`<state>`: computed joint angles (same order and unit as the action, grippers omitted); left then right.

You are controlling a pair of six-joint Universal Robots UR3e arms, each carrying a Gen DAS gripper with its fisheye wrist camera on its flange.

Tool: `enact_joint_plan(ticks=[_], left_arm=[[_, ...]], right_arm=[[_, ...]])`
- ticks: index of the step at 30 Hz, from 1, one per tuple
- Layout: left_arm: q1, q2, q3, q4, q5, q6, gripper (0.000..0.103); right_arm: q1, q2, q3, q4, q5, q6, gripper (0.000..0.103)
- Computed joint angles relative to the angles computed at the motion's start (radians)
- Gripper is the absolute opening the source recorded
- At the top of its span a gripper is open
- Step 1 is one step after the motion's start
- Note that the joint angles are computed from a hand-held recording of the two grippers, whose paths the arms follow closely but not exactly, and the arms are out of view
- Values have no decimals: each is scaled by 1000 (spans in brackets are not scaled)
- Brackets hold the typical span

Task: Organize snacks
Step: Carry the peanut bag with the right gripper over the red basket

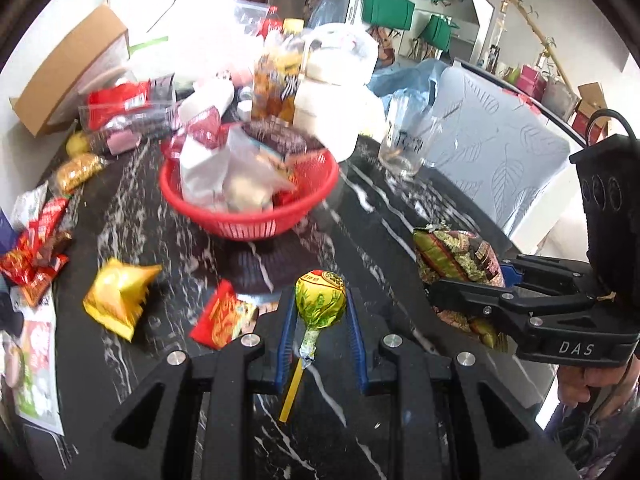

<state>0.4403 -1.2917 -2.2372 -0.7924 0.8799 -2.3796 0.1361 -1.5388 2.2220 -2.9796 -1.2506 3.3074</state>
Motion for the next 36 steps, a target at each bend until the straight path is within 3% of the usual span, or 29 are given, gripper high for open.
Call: enact_joint_plan(ticks=[10, 21, 28, 36], left_arm=[[-11, 7, 89, 28, -50, -48, 24], [-62, -115, 229, 132, -65, -158, 24], [-120, -275, 374, 215, -15, -232, 24], [-192, -450, 519, 222, 59, -255, 24]], right_arm=[[-29, -23, -76, 34, 31, -49, 42], [-54, 10, -246, 89, 42, -93, 42], [-55, 91, -374, 119, 41, -103, 42], [-54, 218, -521, 154, 29, -104, 42]])
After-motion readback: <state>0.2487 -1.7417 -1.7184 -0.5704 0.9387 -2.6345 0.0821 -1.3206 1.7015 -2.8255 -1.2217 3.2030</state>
